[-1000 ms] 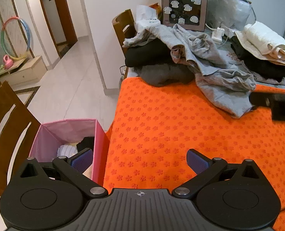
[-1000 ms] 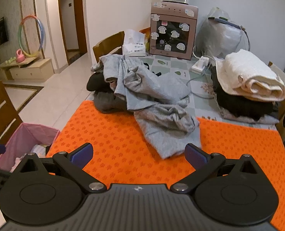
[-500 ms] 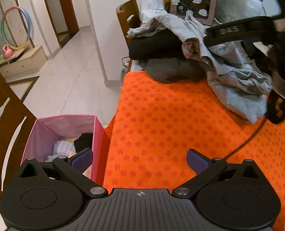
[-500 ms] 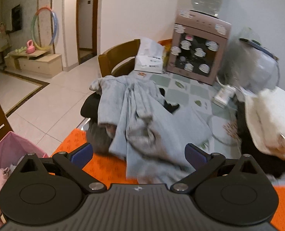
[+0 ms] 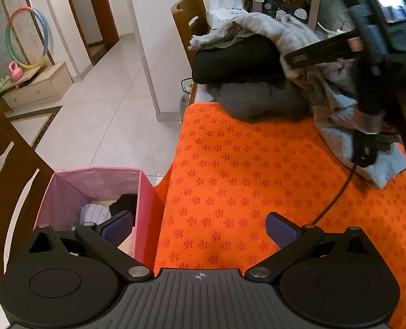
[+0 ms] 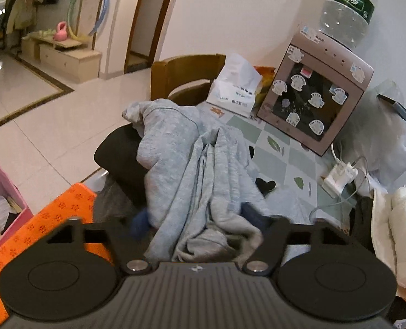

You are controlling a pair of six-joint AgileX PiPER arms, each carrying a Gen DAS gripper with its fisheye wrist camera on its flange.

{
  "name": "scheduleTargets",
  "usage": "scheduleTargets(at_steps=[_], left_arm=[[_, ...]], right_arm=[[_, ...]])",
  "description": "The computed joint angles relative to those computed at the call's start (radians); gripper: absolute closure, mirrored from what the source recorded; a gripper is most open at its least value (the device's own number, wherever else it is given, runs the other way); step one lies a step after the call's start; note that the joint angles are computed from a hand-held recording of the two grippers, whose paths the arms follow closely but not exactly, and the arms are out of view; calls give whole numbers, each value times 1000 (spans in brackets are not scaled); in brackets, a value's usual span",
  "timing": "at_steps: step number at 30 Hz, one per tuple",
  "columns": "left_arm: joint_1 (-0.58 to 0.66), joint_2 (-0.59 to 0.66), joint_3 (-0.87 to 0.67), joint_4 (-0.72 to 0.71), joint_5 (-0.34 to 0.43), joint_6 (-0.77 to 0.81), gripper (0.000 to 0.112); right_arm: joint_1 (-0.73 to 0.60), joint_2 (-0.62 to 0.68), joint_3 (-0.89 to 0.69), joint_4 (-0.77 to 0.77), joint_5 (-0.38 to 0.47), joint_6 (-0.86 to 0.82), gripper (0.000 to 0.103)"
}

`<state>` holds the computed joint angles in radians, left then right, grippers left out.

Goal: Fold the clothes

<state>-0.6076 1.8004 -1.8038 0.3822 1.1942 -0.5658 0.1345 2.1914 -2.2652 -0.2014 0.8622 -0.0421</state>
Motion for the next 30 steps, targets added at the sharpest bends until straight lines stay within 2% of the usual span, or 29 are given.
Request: scheduleTargets(at_steps=[2, 5, 11, 16, 18, 19, 22, 24, 26, 28, 30], left_arm=[[1, 7, -6, -2, 2, -2, 10], [0, 4, -1, -6, -5, 1, 10], [2, -12, 21, -6, -26, 0, 10], [1, -26, 38, -10, -44, -4, 10], [-1, -30, 44, -12, -51, -1, 10], [-2, -33, 46, -14, -55, 1, 10], [-6, -40, 53, -16, -64, 7, 10], [-7, -43, 54, -18, -67, 11, 10], [-9, -45, 58, -17, -73, 14, 10], [-12, -47, 62, -17, -79, 19, 10], [-15, -48, 64, -16, -83, 24, 10]], right_arm=[[-29, -43, 53, 42, -38, 0, 60], [-77, -95, 95, 66, -51, 26, 63], [-196, -169, 122, 51, -20, 161, 66], [-290, -219, 192, -71, 7, 313, 67], [-323, -224, 201, -105, 52, 346, 67], [-334, -228, 210, -117, 72, 347, 65], [-348, -293, 319, -140, 63, 333, 61], [-345, -348, 387, -139, 34, 309, 51], [-341, -386, 399, -112, 19, 267, 31], [-343, -412, 387, -27, 16, 190, 25], [-335, -411, 354, 47, 30, 123, 24]])
